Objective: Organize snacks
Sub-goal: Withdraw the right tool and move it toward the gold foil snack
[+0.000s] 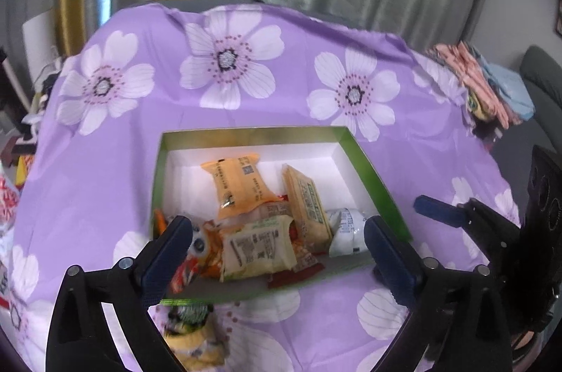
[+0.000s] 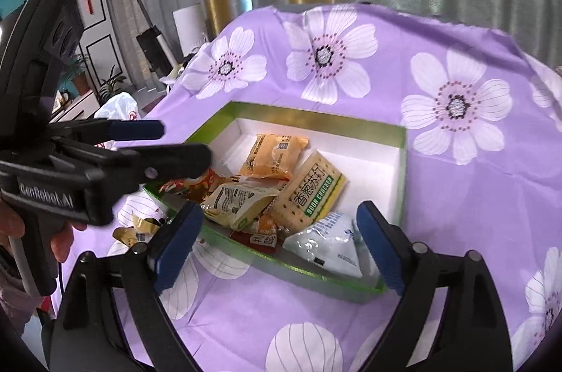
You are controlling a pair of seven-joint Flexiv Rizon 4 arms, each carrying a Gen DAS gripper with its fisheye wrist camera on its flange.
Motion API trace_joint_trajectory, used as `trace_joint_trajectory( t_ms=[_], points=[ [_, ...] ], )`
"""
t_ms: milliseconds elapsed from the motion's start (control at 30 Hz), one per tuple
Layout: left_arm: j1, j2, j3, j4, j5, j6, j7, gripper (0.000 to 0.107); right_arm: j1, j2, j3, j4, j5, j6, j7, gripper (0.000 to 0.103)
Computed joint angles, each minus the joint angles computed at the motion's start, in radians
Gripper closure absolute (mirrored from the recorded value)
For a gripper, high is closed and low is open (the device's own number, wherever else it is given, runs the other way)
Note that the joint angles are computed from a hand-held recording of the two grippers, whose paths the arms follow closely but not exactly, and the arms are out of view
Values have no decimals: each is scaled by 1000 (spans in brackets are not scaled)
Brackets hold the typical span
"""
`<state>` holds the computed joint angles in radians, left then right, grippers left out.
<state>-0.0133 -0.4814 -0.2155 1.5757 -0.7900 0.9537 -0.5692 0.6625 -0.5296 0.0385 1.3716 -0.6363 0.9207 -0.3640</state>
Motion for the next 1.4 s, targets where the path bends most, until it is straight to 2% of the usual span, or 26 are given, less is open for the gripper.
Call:
trace_joint_trajectory(
  t_ms=[200, 700, 1167, 1400],
  points=[
    [20, 90, 0, 117, -104, 23, 80, 8, 27, 56, -4, 59, -54, -10, 82, 10],
    [-24, 241, 85, 281, -265, -2, 198, 8, 57, 143, 56, 122, -140, -94, 179, 10],
    [-32, 322, 153, 375, -299, -39, 228, 8, 108, 144, 92, 84, -148, -192, 167, 10],
    [-19, 332, 174, 402, -296, -55, 210, 8, 121, 123, 100, 69, -120, -180, 161, 10]
  ],
)
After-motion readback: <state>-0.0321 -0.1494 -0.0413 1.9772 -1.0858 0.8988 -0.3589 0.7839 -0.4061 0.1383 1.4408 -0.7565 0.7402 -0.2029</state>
